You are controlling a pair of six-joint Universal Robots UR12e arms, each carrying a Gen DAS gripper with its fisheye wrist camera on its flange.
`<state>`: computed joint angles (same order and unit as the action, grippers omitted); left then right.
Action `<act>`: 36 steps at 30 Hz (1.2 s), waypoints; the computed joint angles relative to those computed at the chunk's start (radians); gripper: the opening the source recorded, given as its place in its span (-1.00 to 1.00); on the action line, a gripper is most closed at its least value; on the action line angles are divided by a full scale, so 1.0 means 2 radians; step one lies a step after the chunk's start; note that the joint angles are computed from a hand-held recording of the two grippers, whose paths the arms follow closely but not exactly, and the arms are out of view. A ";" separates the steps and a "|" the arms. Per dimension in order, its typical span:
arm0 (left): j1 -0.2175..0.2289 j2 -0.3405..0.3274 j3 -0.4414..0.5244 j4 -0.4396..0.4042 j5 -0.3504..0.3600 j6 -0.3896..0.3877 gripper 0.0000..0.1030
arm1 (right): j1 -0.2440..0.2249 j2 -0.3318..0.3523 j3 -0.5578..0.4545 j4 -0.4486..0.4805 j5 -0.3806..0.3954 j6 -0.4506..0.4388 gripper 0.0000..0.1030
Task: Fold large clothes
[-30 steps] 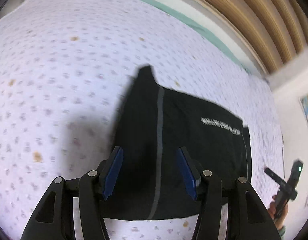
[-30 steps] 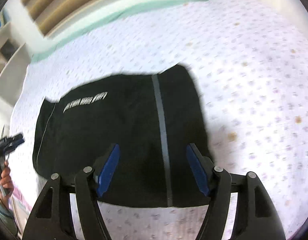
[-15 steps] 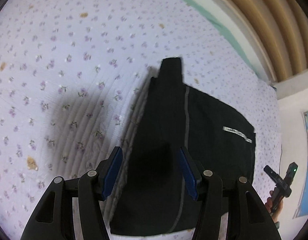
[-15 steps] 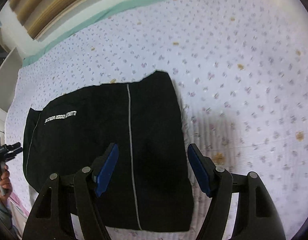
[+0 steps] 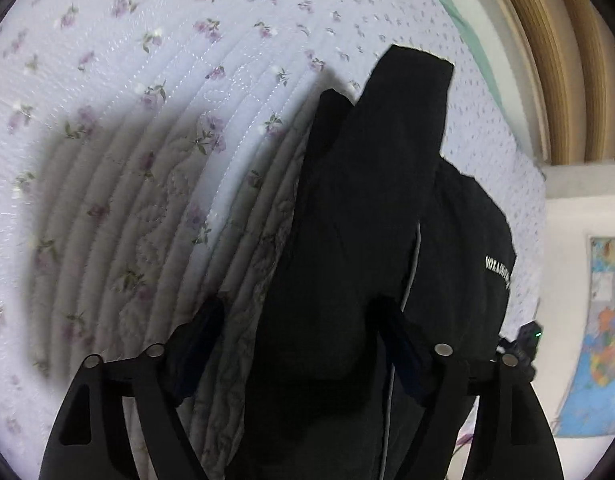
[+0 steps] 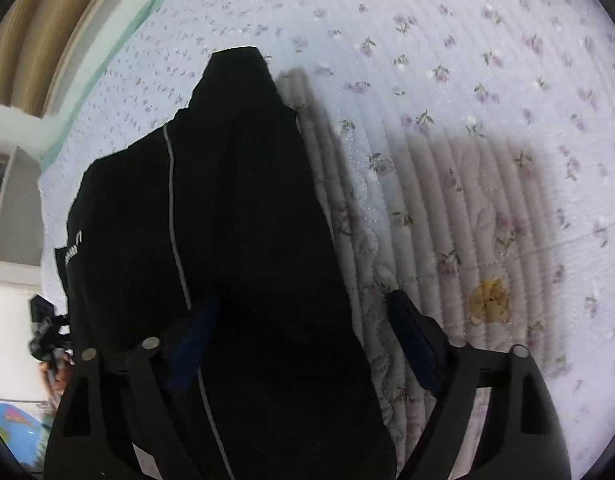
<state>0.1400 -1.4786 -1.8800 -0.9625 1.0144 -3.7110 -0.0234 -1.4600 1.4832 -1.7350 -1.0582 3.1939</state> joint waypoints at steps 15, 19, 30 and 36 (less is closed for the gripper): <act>0.019 -0.020 -0.027 0.039 -0.146 0.012 0.53 | -0.019 0.036 -0.009 0.083 0.155 -0.086 0.52; 0.011 -0.019 -0.019 0.044 -0.130 0.011 0.42 | -0.020 0.037 0.006 0.059 0.200 -0.078 0.29; -0.029 0.034 -0.012 0.163 -0.114 -0.026 -0.32 | -0.011 -0.040 0.042 -0.053 0.199 -0.079 -0.26; -0.037 0.073 -0.025 0.239 -0.130 -0.082 -0.32 | -0.025 -0.096 0.058 -0.049 0.209 -0.073 -0.26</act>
<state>0.0666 -1.3328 -1.9301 -0.4843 0.7537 -3.8754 -0.0729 -1.6512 1.6000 -1.8325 -0.6405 3.0477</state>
